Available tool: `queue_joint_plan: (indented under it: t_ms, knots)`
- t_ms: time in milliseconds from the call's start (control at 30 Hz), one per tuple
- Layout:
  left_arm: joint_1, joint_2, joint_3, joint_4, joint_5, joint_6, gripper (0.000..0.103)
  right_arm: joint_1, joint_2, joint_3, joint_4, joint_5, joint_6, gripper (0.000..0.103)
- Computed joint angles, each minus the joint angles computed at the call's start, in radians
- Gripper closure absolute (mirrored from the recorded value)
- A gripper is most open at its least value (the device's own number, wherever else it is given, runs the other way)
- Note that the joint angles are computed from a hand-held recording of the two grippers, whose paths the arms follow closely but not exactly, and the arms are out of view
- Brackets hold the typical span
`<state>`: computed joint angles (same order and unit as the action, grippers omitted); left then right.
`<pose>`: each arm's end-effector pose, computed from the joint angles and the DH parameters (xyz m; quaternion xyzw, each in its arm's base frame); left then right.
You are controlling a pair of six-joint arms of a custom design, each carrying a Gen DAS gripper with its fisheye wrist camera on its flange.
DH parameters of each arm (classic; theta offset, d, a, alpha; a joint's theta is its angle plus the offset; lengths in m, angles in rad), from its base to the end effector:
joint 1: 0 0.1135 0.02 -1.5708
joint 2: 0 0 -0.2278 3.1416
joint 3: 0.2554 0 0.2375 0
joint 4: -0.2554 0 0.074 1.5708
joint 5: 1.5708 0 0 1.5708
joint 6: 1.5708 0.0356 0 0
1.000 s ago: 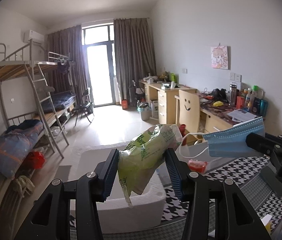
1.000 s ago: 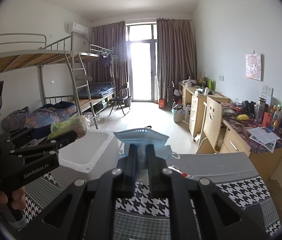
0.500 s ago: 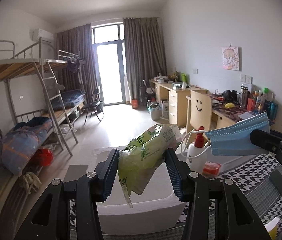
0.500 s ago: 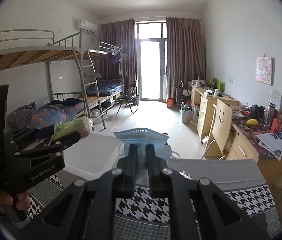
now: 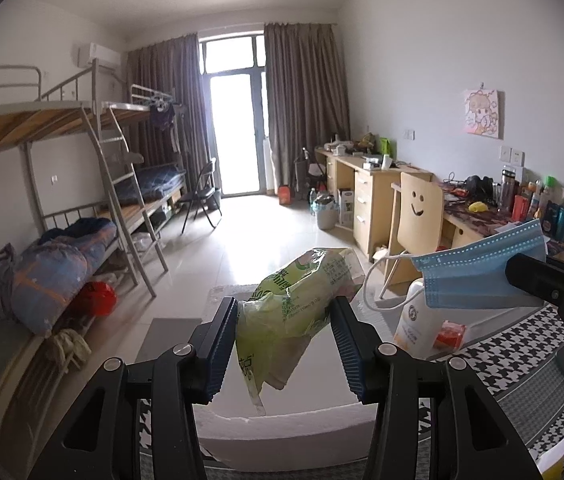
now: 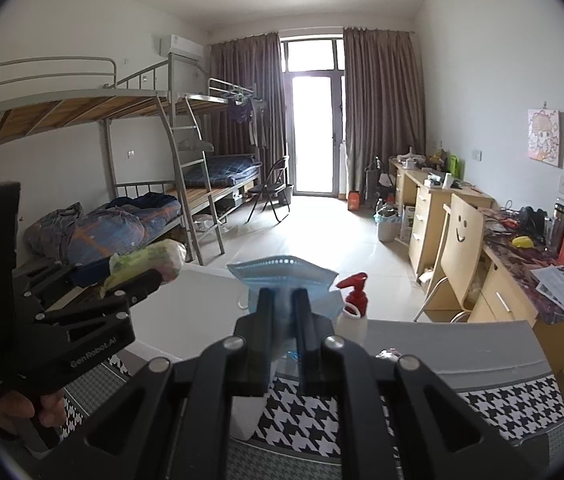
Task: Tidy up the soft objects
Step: 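Carry the tissue pack and the face mask with both tools over the white foam box, then open the left tool to drop the tissue pack into the foam box, then lower the blue face mask into the foam box and open the right tool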
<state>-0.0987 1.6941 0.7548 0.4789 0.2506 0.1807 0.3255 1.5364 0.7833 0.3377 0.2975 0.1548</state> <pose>0.3268 -0.0412 0.1413 0.1826 0.8257 -0.0847 0.5269 0.3063 0.0923 0.1842 0.0100 0.8324 0.0079 0.5541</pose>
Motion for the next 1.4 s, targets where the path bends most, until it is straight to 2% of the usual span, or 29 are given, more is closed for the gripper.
queue_joint_plan:
  t_ms: [333,667,867,933,1033,1100,1400]
  knots:
    - [0.008,0.099,0.097,-0.032,-0.042,-0.001,0.053,0.005,0.102,0.097,-0.026,-0.031,-0.007,0.090]
    - [0.024,0.200,0.213,-0.103,0.009,-0.007,0.052,-0.002,0.181,0.173,-0.063,-0.047,-0.008,0.090]
    - [0.042,0.237,0.247,-0.133,0.027,0.000,0.036,-0.005,0.198,0.191,-0.073,-0.043,-0.005,0.090]
    - [0.057,0.227,0.237,-0.126,0.038,-0.006,0.017,-0.006,0.201,0.192,-0.074,-0.043,-0.005,0.090]
    - [0.074,0.199,0.198,-0.072,0.030,-0.030,0.006,-0.004,0.204,0.196,-0.075,-0.041,-0.002,0.090]
    - [0.085,0.178,0.176,-0.049,0.032,-0.040,0.001,-0.004,0.207,0.200,-0.078,-0.047,0.000,0.090]
    - [0.133,0.124,0.115,-0.016,0.038,-0.027,0.001,0.010,0.250,0.240,-0.082,-0.083,0.006,0.090]
